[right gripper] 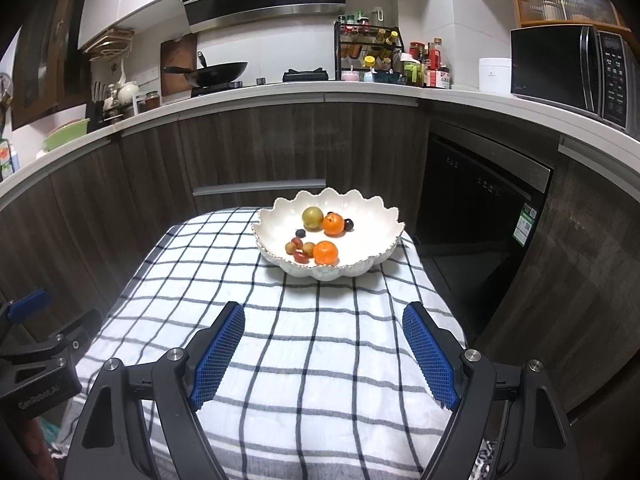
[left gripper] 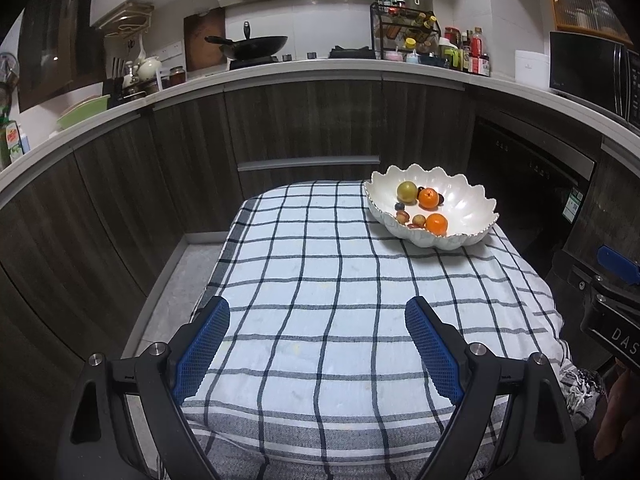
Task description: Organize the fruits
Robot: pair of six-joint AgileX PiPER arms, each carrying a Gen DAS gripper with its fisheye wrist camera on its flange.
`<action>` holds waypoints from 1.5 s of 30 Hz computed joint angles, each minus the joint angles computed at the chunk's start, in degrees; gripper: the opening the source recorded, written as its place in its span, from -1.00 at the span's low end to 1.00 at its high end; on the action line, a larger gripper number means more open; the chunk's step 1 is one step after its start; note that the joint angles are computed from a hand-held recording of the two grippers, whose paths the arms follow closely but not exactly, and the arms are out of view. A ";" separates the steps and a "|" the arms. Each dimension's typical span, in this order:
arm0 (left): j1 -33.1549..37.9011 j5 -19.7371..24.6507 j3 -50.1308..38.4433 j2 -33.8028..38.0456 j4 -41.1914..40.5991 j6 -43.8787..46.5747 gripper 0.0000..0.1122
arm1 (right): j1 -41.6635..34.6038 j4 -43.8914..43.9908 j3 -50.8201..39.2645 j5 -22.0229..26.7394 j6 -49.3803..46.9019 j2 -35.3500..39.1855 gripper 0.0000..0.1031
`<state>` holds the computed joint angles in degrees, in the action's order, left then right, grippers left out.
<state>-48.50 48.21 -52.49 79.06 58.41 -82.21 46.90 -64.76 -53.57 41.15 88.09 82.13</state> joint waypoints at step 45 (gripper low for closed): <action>-1.83 2.26 -0.52 -1.10 0.43 0.10 0.60 | 1.59 -1.42 0.88 1.67 2.10 -2.05 0.60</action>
<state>-50.33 50.47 -53.00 77.96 58.85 -82.11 48.49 -66.18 -52.68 42.82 90.19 80.09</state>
